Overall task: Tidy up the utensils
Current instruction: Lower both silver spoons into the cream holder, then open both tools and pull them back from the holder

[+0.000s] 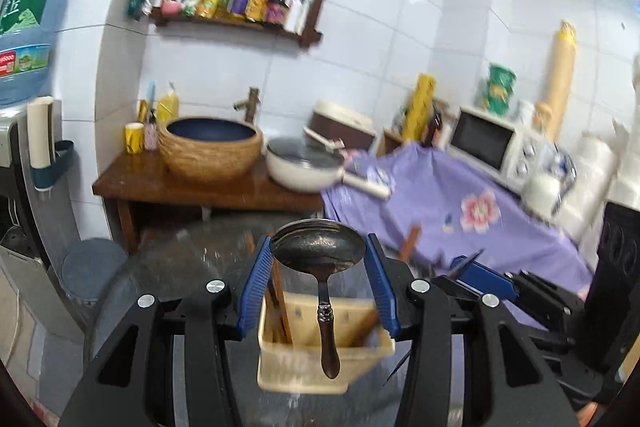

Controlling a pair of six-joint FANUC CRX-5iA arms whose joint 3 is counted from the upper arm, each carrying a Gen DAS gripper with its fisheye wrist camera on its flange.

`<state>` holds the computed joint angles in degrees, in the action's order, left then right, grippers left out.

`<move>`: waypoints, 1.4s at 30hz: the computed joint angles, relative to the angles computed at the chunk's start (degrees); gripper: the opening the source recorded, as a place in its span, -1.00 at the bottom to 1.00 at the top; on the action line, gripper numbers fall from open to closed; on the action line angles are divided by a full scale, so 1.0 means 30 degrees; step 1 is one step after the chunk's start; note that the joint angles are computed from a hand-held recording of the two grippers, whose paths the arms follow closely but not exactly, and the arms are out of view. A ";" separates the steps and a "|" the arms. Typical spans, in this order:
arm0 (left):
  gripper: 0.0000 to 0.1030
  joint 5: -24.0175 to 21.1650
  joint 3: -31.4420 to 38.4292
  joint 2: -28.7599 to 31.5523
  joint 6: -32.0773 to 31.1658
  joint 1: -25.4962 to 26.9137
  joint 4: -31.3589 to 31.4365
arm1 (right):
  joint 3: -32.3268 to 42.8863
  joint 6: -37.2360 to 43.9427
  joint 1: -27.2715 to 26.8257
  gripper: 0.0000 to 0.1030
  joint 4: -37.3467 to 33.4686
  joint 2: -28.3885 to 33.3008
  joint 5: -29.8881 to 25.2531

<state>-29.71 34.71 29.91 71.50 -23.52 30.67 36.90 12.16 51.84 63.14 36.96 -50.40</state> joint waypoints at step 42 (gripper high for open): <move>0.09 -0.0631 0.1780 0.2838 0.3175 -0.0358 -0.3743 | -0.2608 -0.3276 -0.0869 0.02 0.2466 0.1709 0.0101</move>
